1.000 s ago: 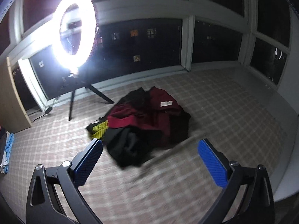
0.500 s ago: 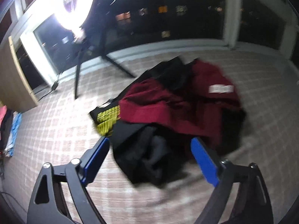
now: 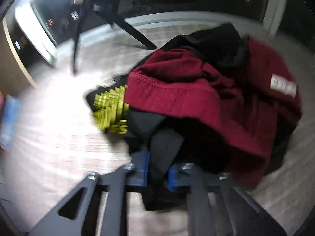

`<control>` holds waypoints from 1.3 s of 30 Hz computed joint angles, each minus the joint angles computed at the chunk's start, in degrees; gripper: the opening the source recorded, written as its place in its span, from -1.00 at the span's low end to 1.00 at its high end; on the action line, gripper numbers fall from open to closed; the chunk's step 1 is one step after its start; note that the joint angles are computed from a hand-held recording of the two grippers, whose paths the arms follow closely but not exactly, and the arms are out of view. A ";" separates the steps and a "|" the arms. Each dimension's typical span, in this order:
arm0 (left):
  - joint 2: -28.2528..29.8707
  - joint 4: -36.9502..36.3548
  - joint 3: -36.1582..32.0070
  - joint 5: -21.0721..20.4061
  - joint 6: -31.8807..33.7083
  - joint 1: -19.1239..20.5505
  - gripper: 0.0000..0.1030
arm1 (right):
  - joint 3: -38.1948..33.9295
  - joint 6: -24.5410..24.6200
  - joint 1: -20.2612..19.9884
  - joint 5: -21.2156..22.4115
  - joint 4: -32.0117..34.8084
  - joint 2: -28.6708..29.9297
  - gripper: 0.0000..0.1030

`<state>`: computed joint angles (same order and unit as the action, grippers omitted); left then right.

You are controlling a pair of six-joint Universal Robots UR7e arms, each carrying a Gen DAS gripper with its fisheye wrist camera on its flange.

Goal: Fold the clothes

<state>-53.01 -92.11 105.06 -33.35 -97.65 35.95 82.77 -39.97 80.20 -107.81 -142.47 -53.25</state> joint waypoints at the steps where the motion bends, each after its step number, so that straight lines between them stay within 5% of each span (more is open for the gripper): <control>1: -0.04 -0.07 0.07 0.08 -0.06 -0.14 0.71 | -0.78 1.46 -0.25 2.03 2.19 -1.14 -0.80; 14: -3.10 0.66 2.75 2.06 -1.97 -4.51 0.71 | 0.16 4.71 5.47 20.13 1.80 -21.06 -0.83; 22: -9.40 2.07 8.32 3.35 -4.99 -8.39 0.71 | 9.09 5.01 14.55 20.30 0.35 -30.52 -0.84; 30: -16.78 6.89 13.59 2.11 -10.40 -12.50 0.71 | 10.41 7.52 24.32 19.47 2.63 -29.59 -0.84; 35: -21.28 19.40 14.95 -0.68 -20.63 -16.86 0.71 | 12.44 7.98 30.67 21.21 5.72 -27.84 -0.84; 39: -24.74 29.58 16.00 -5.20 -29.51 -20.10 0.71 | 11.98 6.09 31.70 21.72 8.56 -22.90 -0.70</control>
